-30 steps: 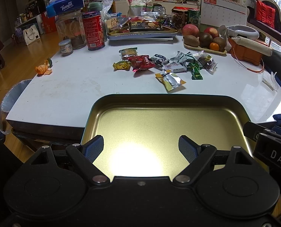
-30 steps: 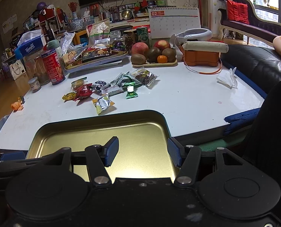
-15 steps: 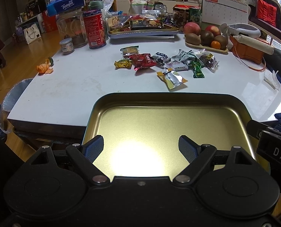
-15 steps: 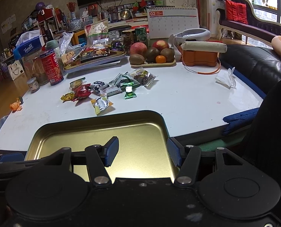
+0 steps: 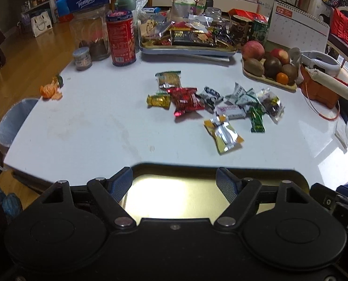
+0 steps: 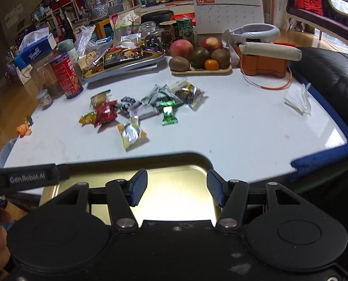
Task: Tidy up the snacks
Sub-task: 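Grasp the red candy packet with the left tool while the right tool grasps the walnut bag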
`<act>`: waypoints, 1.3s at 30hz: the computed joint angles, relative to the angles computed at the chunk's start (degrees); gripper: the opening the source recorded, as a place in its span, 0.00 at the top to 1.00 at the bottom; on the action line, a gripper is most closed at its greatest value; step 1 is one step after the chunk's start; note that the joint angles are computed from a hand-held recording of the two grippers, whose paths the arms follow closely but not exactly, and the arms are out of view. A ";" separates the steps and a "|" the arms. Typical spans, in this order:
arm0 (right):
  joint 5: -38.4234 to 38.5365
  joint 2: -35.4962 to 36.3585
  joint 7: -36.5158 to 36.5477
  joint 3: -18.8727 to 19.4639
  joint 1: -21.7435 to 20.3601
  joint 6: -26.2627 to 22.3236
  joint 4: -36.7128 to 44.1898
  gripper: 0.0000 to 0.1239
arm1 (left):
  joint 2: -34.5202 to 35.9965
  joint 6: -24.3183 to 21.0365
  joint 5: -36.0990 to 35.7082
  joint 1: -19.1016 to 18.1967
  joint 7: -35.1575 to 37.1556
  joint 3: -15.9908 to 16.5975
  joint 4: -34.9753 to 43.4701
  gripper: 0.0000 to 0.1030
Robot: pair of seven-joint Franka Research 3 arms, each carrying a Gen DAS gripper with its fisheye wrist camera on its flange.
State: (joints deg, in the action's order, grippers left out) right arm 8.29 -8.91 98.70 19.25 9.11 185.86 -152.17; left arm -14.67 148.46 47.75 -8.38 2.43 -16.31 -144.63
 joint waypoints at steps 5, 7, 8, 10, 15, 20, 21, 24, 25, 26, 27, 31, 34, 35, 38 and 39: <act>-1.16 7.28 -2.63 -6.02 2.79 -4.77 11.40 0.52 | 6.67 -2.65 0.79 1.73 6.07 2.53 8.48 0.24; -2.93 10.91 -2.32 -8.09 3.47 -7.71 17.12 0.52 | 9.59 -1.33 -0.72 2.22 9.31 4.20 11.48 0.24; -4.14 12.78 -1.71 -9.34 4.09 -9.00 19.92 0.52 | 11.06 -0.94 -2.05 2.42 11.05 4.92 12.99 0.24; -6.98 16.68 0.11 -12.37 5.96 -12.52 26.03 0.52 | 13.95 -0.18 -5.18 2.86 14.53 6.22 15.93 0.24; -3.87 28.93 -2.05 -15.65 8.07 -24.22 44.75 0.52 | 21.60 -2.61 -10.77 3.05 22.03 8.10 24.10 0.25; -1.43 40.76 -3.77 -17.30 8.69 -34.65 62.00 0.58 | 26.70 -2.67 -19.46 4.22 29.30 8.66 28.02 0.37; -2.59 42.99 -3.34 -18.44 9.66 -35.63 64.81 0.58 | 27.30 -2.52 -22.59 4.72 31.28 8.40 28.29 0.37; -3.47 46.66 -4.78 -19.14 10.06 -35.83 68.46 0.58 | 29.14 -2.33 -31.15 6.18 38.33 7.43 29.59 0.37; -3.15 47.60 -6.02 -18.74 9.61 -36.37 69.39 0.58 | 29.57 -2.72 -31.74 5.96 39.00 7.68 30.07 0.37; -2.77 48.18 -7.57 -18.19 9.19 -36.75 69.92 0.58 | 30.03 -3.24 -31.68 5.60 39.10 8.12 30.68 0.37; -2.40 48.70 -9.71 -17.48 8.73 -36.82 70.29 0.58 | 30.35 -3.43 -31.83 5.42 39.25 8.41 31.09 0.37; -3.08 49.64 -13.84 -18.11 9.79 -35.15 69.59 0.58 | 30.58 -0.99 -37.22 6.95 43.17 7.78 30.62 0.37; -2.73 50.43 -13.87 -18.65 10.45 -33.85 69.64 0.56 | 30.92 -0.48 -37.90 6.72 43.63 8.31 30.79 0.37; -2.39 50.75 -13.61 -18.68 10.51 -34.09 70.11 0.54 | 31.06 -0.36 -37.56 6.48 43.40 8.56 30.85 0.36; -2.16 51.48 -13.08 -18.93 10.82 -34.99 71.37 0.53 | 31.76 -0.32 -38.02 6.51 44.27 8.47 31.23 0.36; -2.03 51.77 -13.27 -18.78 10.72 -35.64 71.97 0.53 | 32.18 -0.66 -38.07 6.43 44.48 8.48 31.62 0.36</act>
